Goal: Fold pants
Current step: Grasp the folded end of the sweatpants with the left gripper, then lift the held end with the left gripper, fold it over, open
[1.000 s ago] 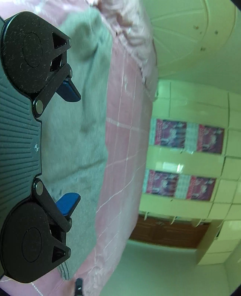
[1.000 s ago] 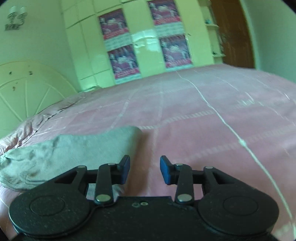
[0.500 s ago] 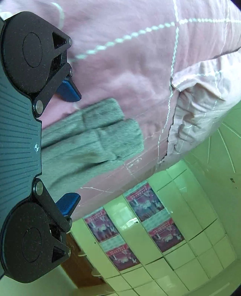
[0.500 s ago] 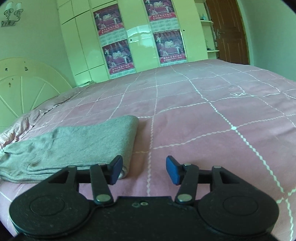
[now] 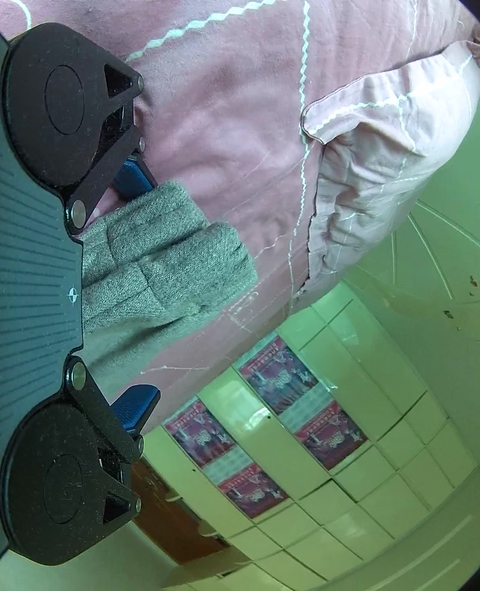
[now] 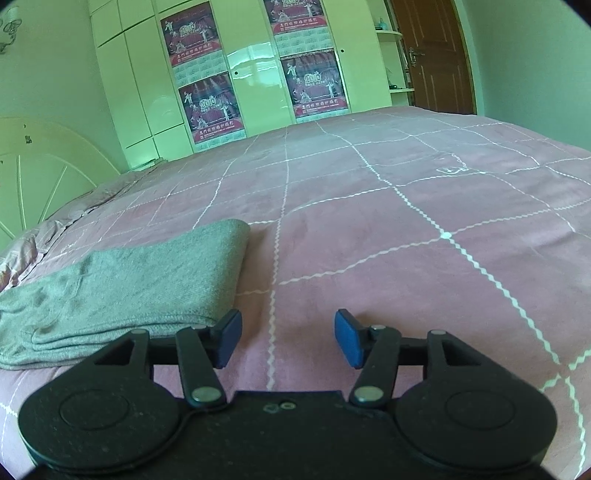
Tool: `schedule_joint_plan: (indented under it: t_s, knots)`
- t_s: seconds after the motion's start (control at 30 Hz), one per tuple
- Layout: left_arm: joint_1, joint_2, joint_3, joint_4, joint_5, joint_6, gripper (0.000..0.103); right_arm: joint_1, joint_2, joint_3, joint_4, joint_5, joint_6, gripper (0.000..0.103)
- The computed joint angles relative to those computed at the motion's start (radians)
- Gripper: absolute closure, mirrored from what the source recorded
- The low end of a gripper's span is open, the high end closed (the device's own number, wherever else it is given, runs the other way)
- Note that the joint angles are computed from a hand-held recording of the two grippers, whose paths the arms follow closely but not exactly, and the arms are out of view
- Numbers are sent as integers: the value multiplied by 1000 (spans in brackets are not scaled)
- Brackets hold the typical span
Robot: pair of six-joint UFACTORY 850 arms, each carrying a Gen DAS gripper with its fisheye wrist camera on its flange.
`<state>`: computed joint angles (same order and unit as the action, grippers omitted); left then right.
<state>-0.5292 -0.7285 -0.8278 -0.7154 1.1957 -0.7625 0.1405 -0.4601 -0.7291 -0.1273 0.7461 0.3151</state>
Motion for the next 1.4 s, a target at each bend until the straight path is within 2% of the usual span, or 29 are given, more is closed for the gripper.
schedule_joint_plan:
  t_s: [0.1,0.17,0.2,0.27,0.4,0.47,0.57,0.67,0.73,0.8,0.87,0.93,1.0,1.03,1.07,1.13,1.17,1.27,1.4]
  knots:
    - [5,-1,7,28,11,-11,0,3,-2,-3,-2,-8,-13,54]
    - [1,-3,5,-14,-5,-20,22,2,-2,-5,-3,-9,-11,54]
    - [4,-2,6,-33,-33,-38,54,2,-3,-5,-4,-8,-8,54]
    - [14,-16,21,8,14,-124,56,4,-5,-5,0,-5,-5,54]
    - [15,-24,28,38,52,-147,65,26,9,-4,29,-8,-35,56]
    - [-4,-23,30,7,79,-124,66,41,23,-1,-28,20,-3,56]
    - [-18,-22,21,-36,72,-90,66,108,27,-23,-89,37,-12,56]
    - [-17,-23,24,-31,72,-109,66,189,-3,-90,-191,-7,20,56]
    - [-16,-21,26,-31,62,-113,65,243,-25,-127,-234,-8,4,57]
    - [-15,-19,27,-28,57,-120,65,306,-43,-155,-182,-16,-104,55]
    - [-12,-15,31,-19,50,-126,65,370,-71,-196,-40,-89,-313,35]
    - [-10,-10,34,-10,44,-121,65,407,-133,-267,81,-240,-507,32]
    - [-6,-2,35,-3,28,-96,64,415,-121,-263,130,-252,-559,32]
    - [-5,3,37,-2,20,-88,64,408,-97,-237,112,-224,-523,39]
    - [-5,7,38,-3,17,-79,64,390,-66,-196,53,-154,-445,36]
    - [-16,22,34,-37,6,6,65,343,-12,-107,-9,1,-383,21]
    - [-31,32,21,-89,-10,101,65,317,7,-81,-15,29,-376,21]
    - [-74,64,-28,-199,-43,415,65,206,47,-19,-49,87,-291,22]
    - [-132,107,-99,-274,-50,691,65,73,56,-8,73,71,-135,23]
